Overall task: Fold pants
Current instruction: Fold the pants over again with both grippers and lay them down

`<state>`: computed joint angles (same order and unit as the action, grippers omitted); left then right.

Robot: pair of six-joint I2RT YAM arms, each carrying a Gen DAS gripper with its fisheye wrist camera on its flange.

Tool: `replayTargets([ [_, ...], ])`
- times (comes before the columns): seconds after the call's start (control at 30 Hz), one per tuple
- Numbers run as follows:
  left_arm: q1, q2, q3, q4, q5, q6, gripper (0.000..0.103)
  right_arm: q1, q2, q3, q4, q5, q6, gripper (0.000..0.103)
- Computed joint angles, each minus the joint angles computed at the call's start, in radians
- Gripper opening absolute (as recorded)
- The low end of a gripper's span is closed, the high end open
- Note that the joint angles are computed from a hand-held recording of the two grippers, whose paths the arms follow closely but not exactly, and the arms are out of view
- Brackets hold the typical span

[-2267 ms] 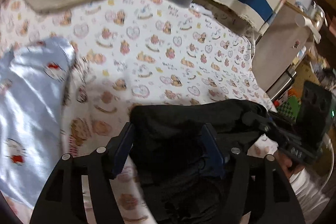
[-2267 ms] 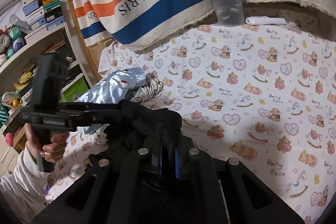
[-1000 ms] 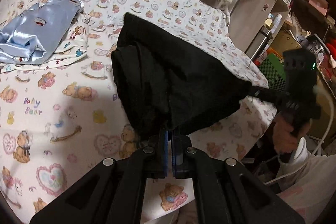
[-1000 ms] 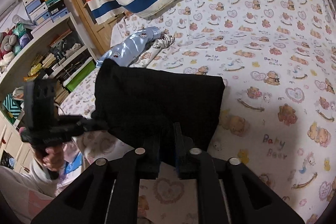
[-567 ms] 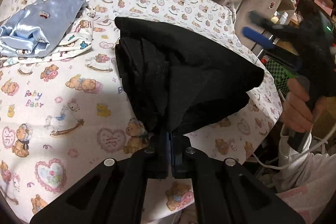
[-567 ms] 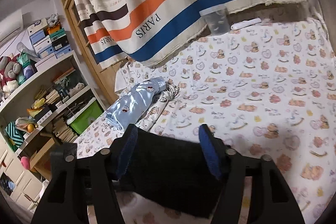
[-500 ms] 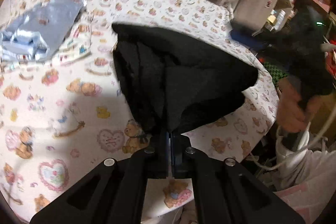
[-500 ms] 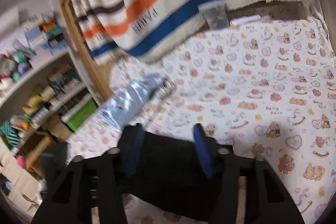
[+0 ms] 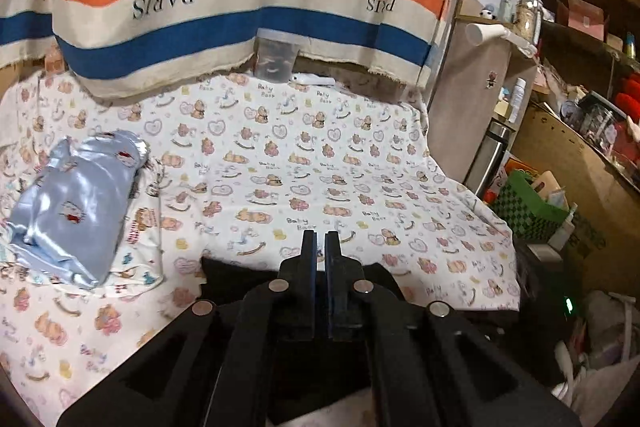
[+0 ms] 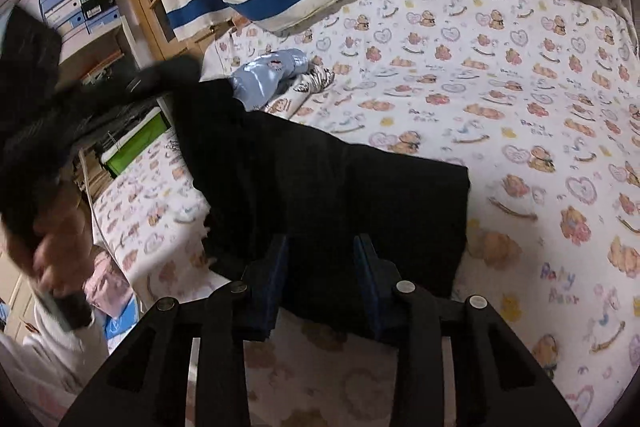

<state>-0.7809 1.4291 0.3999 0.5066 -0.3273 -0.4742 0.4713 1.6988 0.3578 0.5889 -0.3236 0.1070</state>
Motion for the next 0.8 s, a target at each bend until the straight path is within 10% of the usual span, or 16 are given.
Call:
replayTargets([
  [0.17, 0.038, 0.072, 0.035, 0.043, 0.05, -0.013, 0.02, 0.03, -0.025, -0.039, 0.02, 0.06, -0.058, 0.037],
  [0.8, -0.149, 0.191, -0.16, 0.166, -0.143, -0.249, 0.011, -0.036, -0.031, 0.069, -0.046, 0.128, 0.09, 0.047],
])
